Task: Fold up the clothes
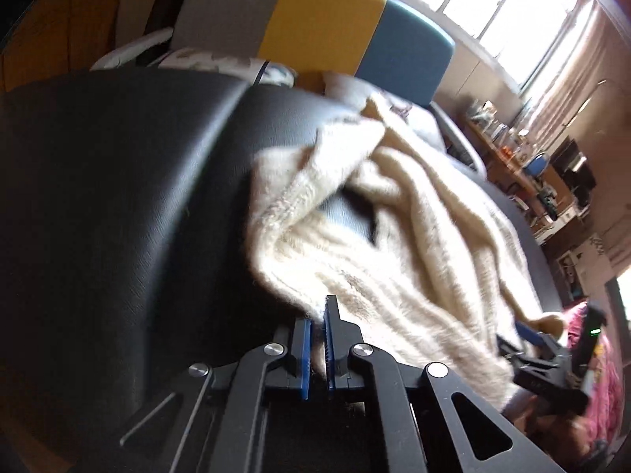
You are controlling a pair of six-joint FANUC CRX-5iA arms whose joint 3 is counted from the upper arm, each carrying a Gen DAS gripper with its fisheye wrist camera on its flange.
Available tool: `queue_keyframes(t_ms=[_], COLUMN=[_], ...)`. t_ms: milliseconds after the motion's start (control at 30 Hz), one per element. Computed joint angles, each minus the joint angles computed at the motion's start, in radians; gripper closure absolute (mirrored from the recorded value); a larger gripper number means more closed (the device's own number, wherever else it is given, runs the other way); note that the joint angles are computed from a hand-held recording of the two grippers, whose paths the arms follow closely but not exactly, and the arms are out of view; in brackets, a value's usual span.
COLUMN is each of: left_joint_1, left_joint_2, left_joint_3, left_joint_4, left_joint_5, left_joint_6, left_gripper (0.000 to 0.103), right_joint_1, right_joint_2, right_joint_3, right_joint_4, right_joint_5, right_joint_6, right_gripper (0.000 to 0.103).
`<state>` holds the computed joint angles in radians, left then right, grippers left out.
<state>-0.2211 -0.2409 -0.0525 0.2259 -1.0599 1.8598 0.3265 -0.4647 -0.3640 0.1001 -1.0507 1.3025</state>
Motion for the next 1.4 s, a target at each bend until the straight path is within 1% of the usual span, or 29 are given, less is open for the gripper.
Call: queue_keyframes(t_ms=[33,67,100,167,200,233,300,367,400,467,533,600,667,733,767,800,867,900,967,1000,1033,1067,1133,1167,1200,1267,1300,1367,1400], left_joint_1=[0.050,0.087,0.118,0.190,0.212,0.214,0.224,0.238,0.243,0.244,0.247,0.254,0.277,0.300,0.308,0.303,0.254,0.225,0.180,0.164,0.152,0.142,0.145,0.187,0.258,0.402,0.454,0.520,0.538], left_joint_2=[-0.018,-0.018,-0.005,0.005,0.012,0.039,0.082,0.114,0.105,0.077,0.020,-0.044,-0.109,-0.172,-0.198,-0.216,-0.228,-0.231,-0.230,-0.231,-0.234,-0.234,-0.239,-0.251,-0.270,-0.299,-0.296,-0.269,-0.251], left_joint_3=[-0.014,-0.010,0.011,0.052,0.077,0.118,0.183,0.222,0.222,0.223,0.186,0.138,0.078,0.007,-0.026,-0.053,-0.076,-0.084,-0.096,-0.102,-0.108,-0.109,-0.094,-0.099,-0.115,-0.129,-0.122,-0.088,-0.067], left_joint_4=[0.071,0.114,0.131,0.138,0.095,0.034,-0.081,-0.153,-0.185,-0.260,-0.313,-0.345,-0.330,-0.268,-0.236,-0.219,-0.238,-0.254,-0.271,-0.272,-0.267,-0.264,-0.265,-0.224,-0.150,-0.027,-0.003,-0.016,-0.046], left_joint_5=[-0.011,-0.023,-0.052,-0.146,-0.196,-0.241,-0.323,-0.383,-0.395,-0.418,-0.431,-0.444,-0.456,-0.449,-0.442,-0.435,-0.408,-0.393,-0.358,-0.338,-0.318,-0.303,-0.287,-0.269,-0.253,-0.252,-0.257,-0.266,-0.273], left_joint_6=[-0.076,-0.132,-0.178,-0.266,-0.287,-0.298,-0.271,-0.235,-0.224,-0.205,-0.185,-0.173,-0.184,-0.210,-0.220,-0.221,-0.194,-0.176,-0.131,-0.119,-0.116,-0.115,-0.111,-0.133,-0.175,-0.253,-0.273,-0.279,-0.275], left_gripper=[0.097,0.097,0.097,0.097,0.097,0.097,0.096,0.096,0.091,0.090,0.085,0.074,0.072,0.071,0.067,0.056,0.044,0.044,0.044,0.049,0.064,0.092,0.092,0.092,0.092,0.092,0.092,0.092,0.092], right_joint_1=[0.001,0.002,0.003,0.006,0.008,0.008,0.006,0.005,0.008,0.015,0.014,0.021,0.023,0.025,0.029,0.031,0.031,0.033,0.034,0.035,0.037,0.040,0.044,0.046,0.048,0.050,0.051,0.053,0.054], right_joint_2=[0.000,0.000,0.000,-0.001,-0.001,0.000,0.004,0.004,0.000,-0.006,-0.006,-0.009,-0.006,-0.001,0.000,0.001,0.004,0.006,0.010,0.012,0.014,0.016,0.020,0.021,0.023,0.025,0.025,0.025,0.026], right_joint_3=[-0.001,-0.002,-0.004,-0.004,-0.003,-0.001,0.004,0.002,-0.003,-0.012,-0.014,-0.020,-0.020,-0.019,-0.019,-0.019,-0.015,-0.013,-0.009,-0.008,-0.006,-0.004,0.000,0.002,0.004,0.006,0.006,0.007,0.007], right_joint_4=[0.004,0.007,0.011,0.015,0.017,0.016,0.012,0.013,0.018,0.027,0.028,0.037,0.044,0.050,0.055,0.058,0.058,0.059,0.062,0.064,0.066,0.069,0.073,0.075,0.076,0.080,0.082,0.086,0.088], right_joint_5=[0.002,0.003,0.005,0.000,-0.003,-0.006,-0.013,-0.010,-0.006,0.001,0.006,0.009,0.011,0.010,0.008,0.006,-0.001,-0.004,-0.008,-0.011,-0.015,-0.019,-0.028,-0.032,-0.036,-0.041,-0.043,-0.045,-0.046], right_joint_6=[-0.004,-0.007,-0.011,-0.015,-0.017,-0.016,-0.011,-0.011,-0.016,-0.027,-0.025,-0.036,-0.045,-0.052,-0.059,-0.062,-0.062,-0.064,-0.067,-0.070,-0.072,-0.075,-0.081,-0.084,-0.087,-0.093,-0.095,-0.100,-0.102], right_gripper=[0.010,0.010,0.009,0.009,0.009,0.009,0.009,0.009,0.009,0.008,0.007,0.005,0.004,0.003,0.003,0.002,0.002,0.002,0.002,0.002,0.002,0.002,0.003,0.003,0.003,0.003,0.003,0.003,0.003])
